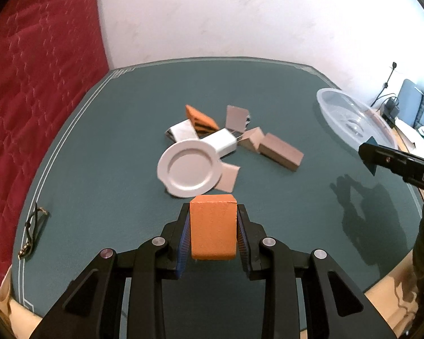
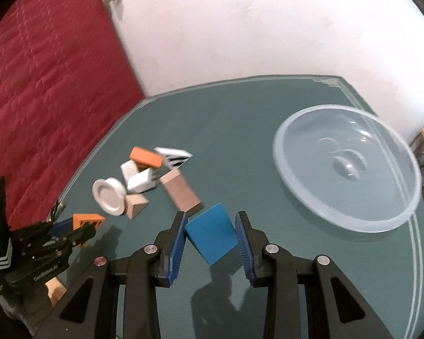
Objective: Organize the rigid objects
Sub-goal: 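Carry the blue wedge into the clear bowl and open the right gripper while the left carries the orange block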
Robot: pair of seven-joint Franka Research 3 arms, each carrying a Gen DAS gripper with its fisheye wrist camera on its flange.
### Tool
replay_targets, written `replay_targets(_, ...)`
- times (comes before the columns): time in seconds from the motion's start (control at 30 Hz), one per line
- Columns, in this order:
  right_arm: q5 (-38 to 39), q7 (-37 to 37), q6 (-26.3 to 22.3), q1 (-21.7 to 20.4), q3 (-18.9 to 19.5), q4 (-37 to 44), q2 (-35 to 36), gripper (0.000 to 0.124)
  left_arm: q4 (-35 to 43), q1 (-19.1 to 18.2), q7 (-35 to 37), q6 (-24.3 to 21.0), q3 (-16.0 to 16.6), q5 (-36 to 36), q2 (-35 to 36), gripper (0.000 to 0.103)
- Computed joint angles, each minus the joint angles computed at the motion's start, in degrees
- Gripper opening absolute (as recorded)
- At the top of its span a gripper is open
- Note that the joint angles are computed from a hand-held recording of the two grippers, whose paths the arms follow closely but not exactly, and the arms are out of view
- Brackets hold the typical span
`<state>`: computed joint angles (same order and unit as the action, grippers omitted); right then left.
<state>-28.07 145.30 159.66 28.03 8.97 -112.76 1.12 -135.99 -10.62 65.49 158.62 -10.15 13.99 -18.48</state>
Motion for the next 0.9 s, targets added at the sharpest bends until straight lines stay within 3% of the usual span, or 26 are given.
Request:
replay_targets(0.5, -11.7, 14.9, -2.1, -9.8, 1.4, -6.0, -7.9, 0.037, 4.9, -2.9, -0.6, 0.0, -1.9, -0.8, 3.0, 0.031)
replay_targets(0.9, -14.2, 17.0, -5.3, -12.5, 0.3, -5.1, -5.6, 0.037, 8.9, -4.5, -1.1, -0.1, -3.3, 0.2, 4.9, 0.031)
